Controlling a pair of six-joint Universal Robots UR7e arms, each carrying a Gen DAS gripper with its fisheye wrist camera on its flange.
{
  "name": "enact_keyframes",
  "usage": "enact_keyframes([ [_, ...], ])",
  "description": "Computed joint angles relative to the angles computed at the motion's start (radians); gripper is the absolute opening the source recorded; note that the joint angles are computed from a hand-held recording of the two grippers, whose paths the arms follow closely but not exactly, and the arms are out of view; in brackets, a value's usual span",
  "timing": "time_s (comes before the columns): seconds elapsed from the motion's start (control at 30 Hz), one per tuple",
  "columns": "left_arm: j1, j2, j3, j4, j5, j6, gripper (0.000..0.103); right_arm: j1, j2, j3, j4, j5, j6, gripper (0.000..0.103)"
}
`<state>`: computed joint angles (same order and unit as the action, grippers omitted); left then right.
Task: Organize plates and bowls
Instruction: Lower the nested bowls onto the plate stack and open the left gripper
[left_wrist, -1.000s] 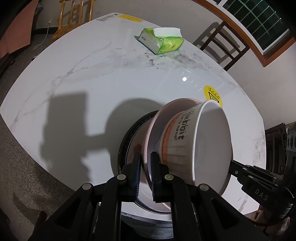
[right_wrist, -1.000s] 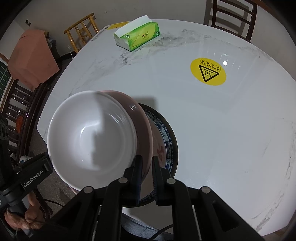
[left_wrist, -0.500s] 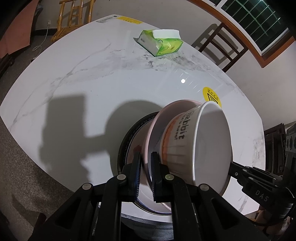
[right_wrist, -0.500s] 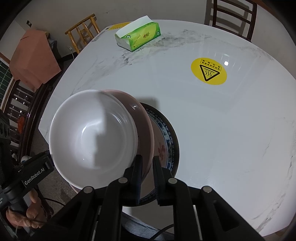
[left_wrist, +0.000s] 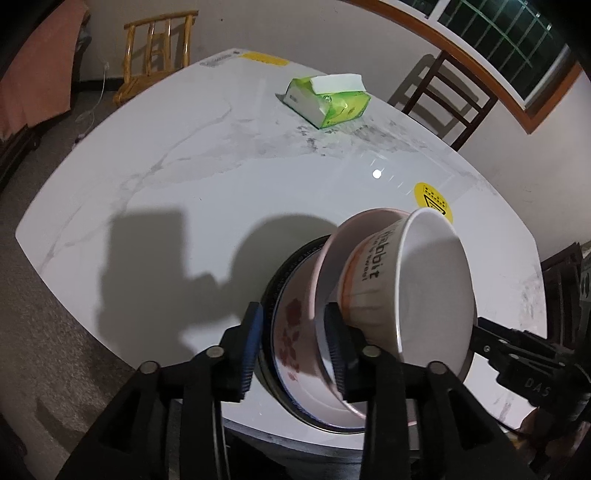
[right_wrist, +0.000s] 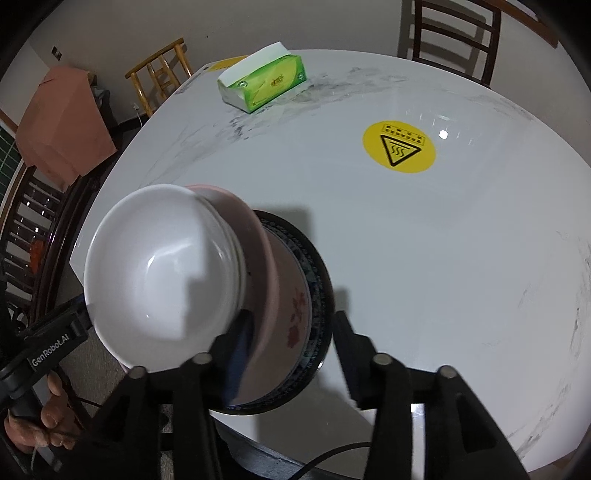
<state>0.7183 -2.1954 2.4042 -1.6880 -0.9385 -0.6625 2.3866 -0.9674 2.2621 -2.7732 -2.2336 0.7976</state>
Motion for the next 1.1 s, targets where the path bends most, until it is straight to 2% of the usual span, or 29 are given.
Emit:
enact_keyframes([
  [0.13,-0.019,-0.034,0.007,0.028,0.003,-0.008,0.04,-0.002,-0.018,0.04,-0.067,0.014,-0.014,0.056],
  [0.27,-0.061,-0.08,0.018,0.073,0.026,-0.028,0.046,0.017,-0.027,0.068,-0.105,-0.006,-0.009,0.058],
  [0.53,-0.13,-0.146,0.034,0.117,0.056,-0.064,0.047,0.041,-0.041,0.11,-0.196,-0.043,-0.017,0.06],
  [0.63,-0.173,-0.182,0.033,0.182,0.084,-0.12,0.047,0.059,-0.044,0.123,-0.216,-0.063,-0.023,0.06],
  [0.73,-0.27,-0.237,0.031,0.335,0.136,-0.243,0.047,0.095,-0.031,0.144,-0.274,-0.102,-0.04,0.06],
  [0.83,-0.401,-0.3,0.028,0.532,0.172,-0.402,0.047,0.14,0.002,0.163,-0.342,-0.141,-0.063,0.06],
  [0.87,-0.463,-0.324,0.025,0.625,0.175,-0.477,0.048,0.155,0.014,0.165,-0.349,-0.158,-0.064,0.06],
  [0.9,-0.518,-0.342,0.025,0.693,0.163,-0.533,0.049,0.174,0.031,0.166,-0.353,-0.178,-0.063,0.06],
  [1.1,-0.67,-0.375,0.055,0.806,0.08,-0.669,0.053,0.211,0.08,0.174,-0.368,-0.17,-0.048,0.063],
])
